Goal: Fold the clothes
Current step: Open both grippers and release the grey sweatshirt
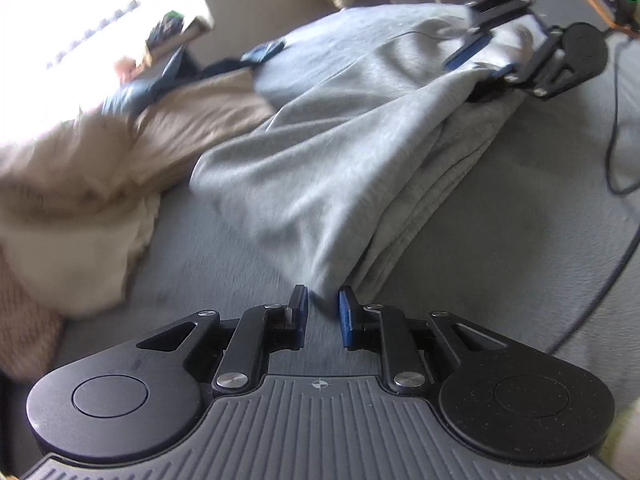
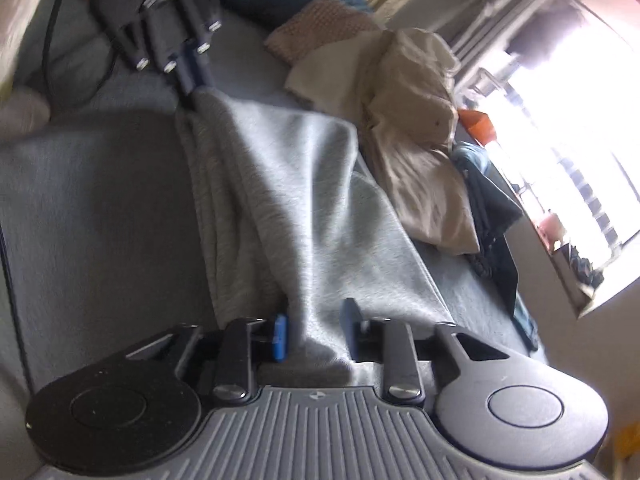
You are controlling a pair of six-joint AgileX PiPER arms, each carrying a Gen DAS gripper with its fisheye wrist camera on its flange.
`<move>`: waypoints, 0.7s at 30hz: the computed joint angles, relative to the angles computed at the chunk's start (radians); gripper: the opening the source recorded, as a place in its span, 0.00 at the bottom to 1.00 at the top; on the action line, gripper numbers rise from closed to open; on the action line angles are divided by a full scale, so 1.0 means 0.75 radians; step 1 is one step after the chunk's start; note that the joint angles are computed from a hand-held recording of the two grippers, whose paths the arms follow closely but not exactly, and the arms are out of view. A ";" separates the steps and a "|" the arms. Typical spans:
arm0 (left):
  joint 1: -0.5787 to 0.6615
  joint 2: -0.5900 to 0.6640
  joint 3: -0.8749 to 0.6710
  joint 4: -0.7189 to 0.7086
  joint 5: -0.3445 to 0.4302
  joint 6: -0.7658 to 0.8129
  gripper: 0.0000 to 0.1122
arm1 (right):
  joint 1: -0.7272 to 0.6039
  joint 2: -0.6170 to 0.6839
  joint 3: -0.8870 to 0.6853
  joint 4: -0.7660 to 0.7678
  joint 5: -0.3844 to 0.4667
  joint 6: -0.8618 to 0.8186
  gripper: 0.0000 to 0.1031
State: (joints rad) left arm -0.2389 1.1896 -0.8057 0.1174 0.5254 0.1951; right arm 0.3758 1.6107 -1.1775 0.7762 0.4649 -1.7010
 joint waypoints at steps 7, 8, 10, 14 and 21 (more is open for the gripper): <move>0.347 0.009 -0.213 -0.516 0.197 0.257 0.16 | -0.200 -0.008 -0.217 -0.038 0.423 0.610 0.35; 0.354 0.040 -0.241 -0.595 0.184 0.281 0.16 | -0.235 0.002 -0.244 0.004 0.458 0.665 0.35; 0.357 0.106 -0.296 -0.762 0.158 0.337 0.16 | -0.292 0.051 -0.324 0.090 0.505 0.803 0.35; 0.310 0.272 -0.416 -1.064 0.201 0.505 0.23 | -0.295 0.157 -0.466 0.171 0.509 0.954 0.29; 0.167 0.408 -0.266 -1.106 0.045 0.535 0.26 | -0.100 0.244 -0.415 -0.158 0.414 0.917 0.25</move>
